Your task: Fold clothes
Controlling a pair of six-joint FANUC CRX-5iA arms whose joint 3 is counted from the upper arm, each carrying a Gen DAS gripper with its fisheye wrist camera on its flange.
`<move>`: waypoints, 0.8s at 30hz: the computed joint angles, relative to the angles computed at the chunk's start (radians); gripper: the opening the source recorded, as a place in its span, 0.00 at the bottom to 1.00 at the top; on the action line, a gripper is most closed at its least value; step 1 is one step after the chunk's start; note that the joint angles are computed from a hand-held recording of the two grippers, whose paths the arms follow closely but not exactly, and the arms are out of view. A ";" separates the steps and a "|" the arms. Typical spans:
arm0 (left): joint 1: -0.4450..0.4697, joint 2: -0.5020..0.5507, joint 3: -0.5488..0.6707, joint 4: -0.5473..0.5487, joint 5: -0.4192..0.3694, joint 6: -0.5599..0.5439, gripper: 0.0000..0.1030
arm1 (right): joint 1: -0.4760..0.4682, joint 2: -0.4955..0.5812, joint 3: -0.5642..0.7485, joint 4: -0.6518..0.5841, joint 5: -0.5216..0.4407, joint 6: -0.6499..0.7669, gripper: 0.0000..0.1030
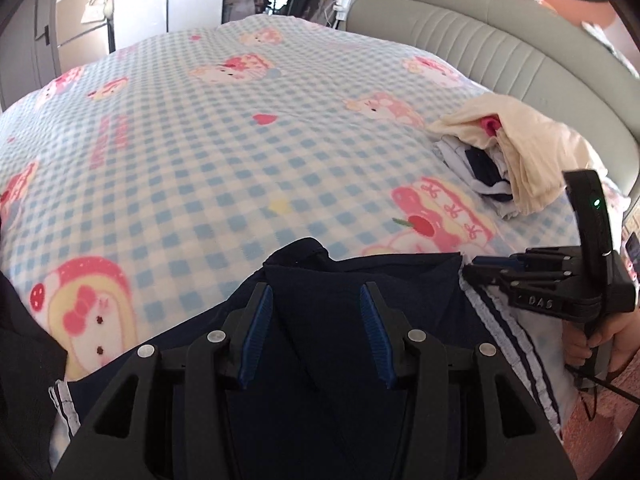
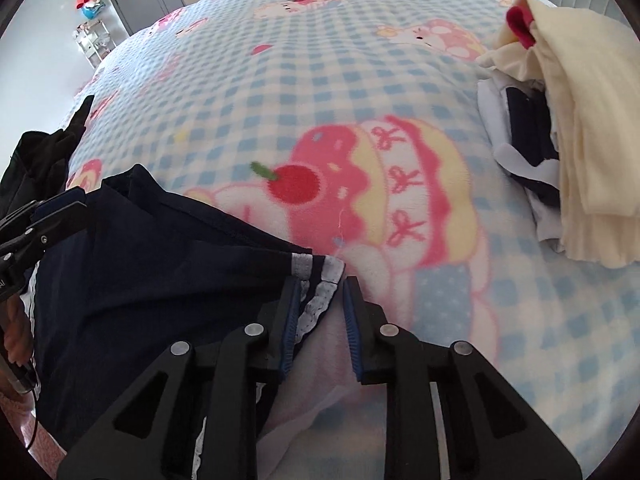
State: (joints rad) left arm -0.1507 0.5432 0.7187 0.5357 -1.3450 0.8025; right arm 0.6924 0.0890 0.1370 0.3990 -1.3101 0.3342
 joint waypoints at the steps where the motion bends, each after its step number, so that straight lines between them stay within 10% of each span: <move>1: -0.008 0.014 0.022 -0.020 -0.010 0.007 0.46 | 0.003 -0.005 -0.006 0.010 -0.005 -0.015 0.16; 6: -0.008 0.050 0.056 -0.002 -0.007 0.073 0.46 | -0.005 -0.048 -0.050 0.000 0.056 -0.054 0.18; 10: -0.012 0.099 0.108 0.010 -0.054 0.100 0.46 | -0.051 -0.048 -0.050 -0.102 0.154 0.003 0.54; 13: -0.025 0.118 0.130 0.031 -0.086 0.086 0.33 | -0.029 -0.002 0.003 -0.074 0.096 0.064 0.16; 15: -0.029 0.139 0.161 0.068 -0.113 0.104 0.23 | -0.001 -0.011 -0.005 -0.017 0.095 0.045 0.10; 24: -0.076 0.166 0.260 -0.062 -0.046 0.168 0.19 | 0.017 -0.067 -0.064 0.058 0.060 -0.046 0.09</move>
State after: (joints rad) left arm -0.2264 0.7090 0.9785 0.4734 -1.3906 0.9702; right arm 0.7095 0.0218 0.0728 0.4574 -1.2505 0.2885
